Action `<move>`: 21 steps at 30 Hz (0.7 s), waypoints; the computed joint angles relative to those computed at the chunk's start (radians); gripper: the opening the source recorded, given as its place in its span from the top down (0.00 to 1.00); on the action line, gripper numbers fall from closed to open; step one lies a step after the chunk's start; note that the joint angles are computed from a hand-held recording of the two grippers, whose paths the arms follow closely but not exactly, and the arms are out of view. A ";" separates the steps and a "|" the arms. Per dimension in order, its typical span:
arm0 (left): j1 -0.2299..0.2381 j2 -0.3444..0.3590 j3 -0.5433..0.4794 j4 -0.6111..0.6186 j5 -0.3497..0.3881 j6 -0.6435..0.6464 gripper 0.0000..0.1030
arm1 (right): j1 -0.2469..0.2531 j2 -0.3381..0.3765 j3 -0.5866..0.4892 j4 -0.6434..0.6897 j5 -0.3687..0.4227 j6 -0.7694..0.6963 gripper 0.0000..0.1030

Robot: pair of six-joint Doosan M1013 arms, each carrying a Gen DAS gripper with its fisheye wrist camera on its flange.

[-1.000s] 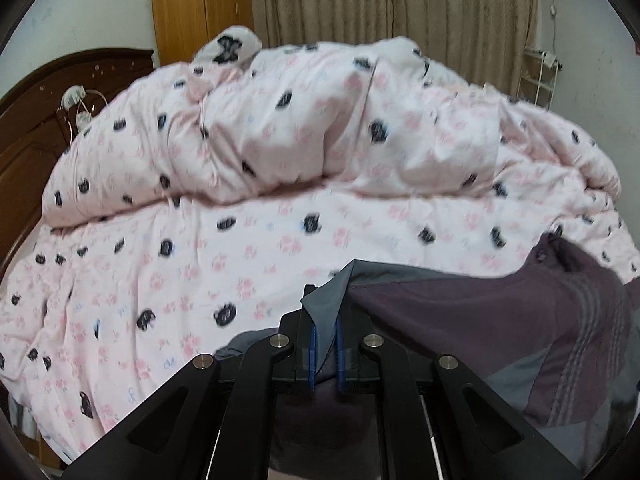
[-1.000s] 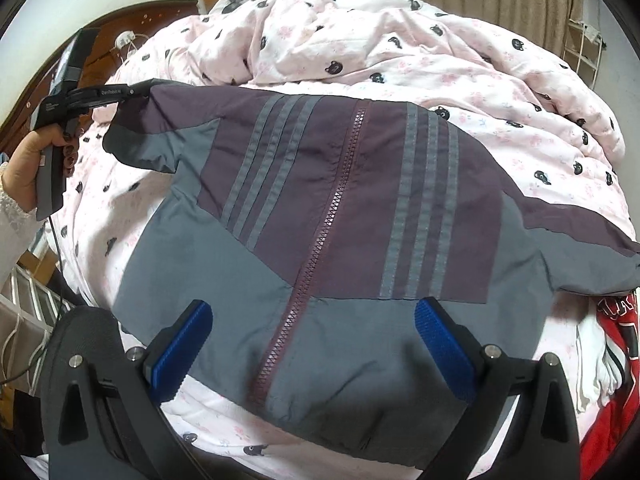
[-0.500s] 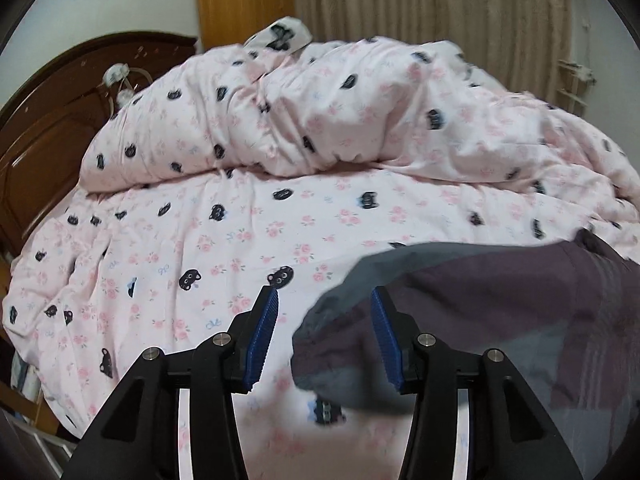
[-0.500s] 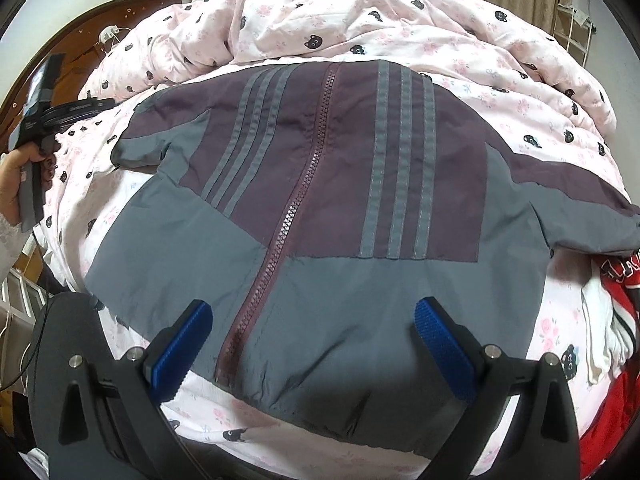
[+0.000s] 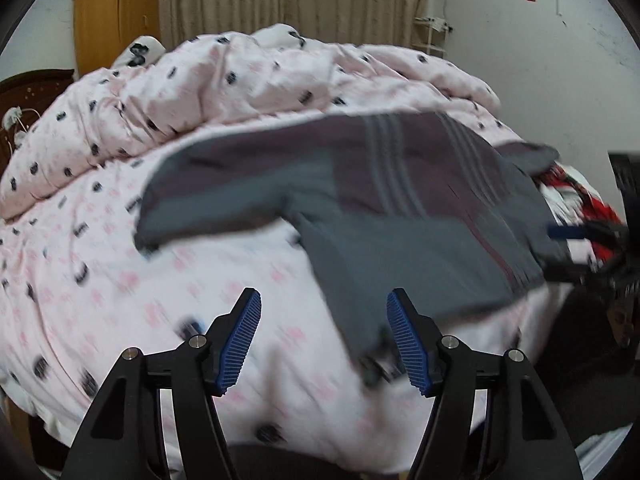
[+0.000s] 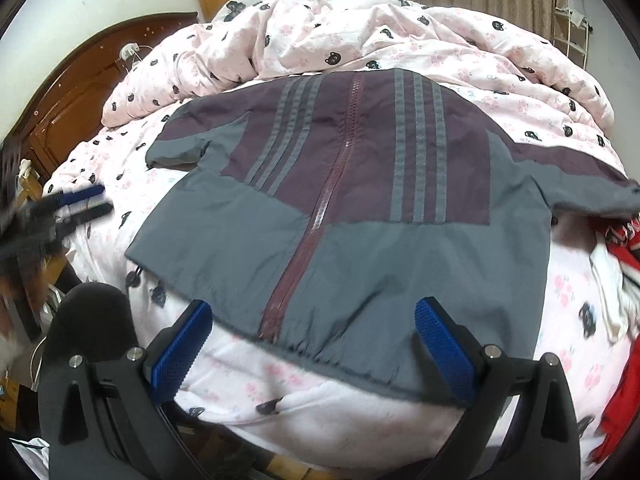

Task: Fold clothes

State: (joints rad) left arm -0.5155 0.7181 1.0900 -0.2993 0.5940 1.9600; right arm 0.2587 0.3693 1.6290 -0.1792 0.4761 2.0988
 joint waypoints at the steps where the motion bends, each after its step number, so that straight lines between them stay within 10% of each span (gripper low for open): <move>1: -0.003 -0.003 0.012 -0.005 -0.001 -0.001 0.41 | 0.003 -0.005 0.010 0.006 -0.008 -0.002 0.00; 10: -0.031 0.023 0.022 0.184 -0.054 -0.232 0.41 | 0.043 -0.022 0.055 -0.130 -0.024 0.155 0.00; 21: -0.057 0.039 0.029 0.698 -0.066 -0.774 0.41 | 0.062 -0.010 0.047 -0.404 0.091 0.455 0.00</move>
State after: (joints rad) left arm -0.5729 0.7569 1.1192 0.3986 0.5283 1.1863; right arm 0.3203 0.3588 1.6756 -0.5830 0.5669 2.5542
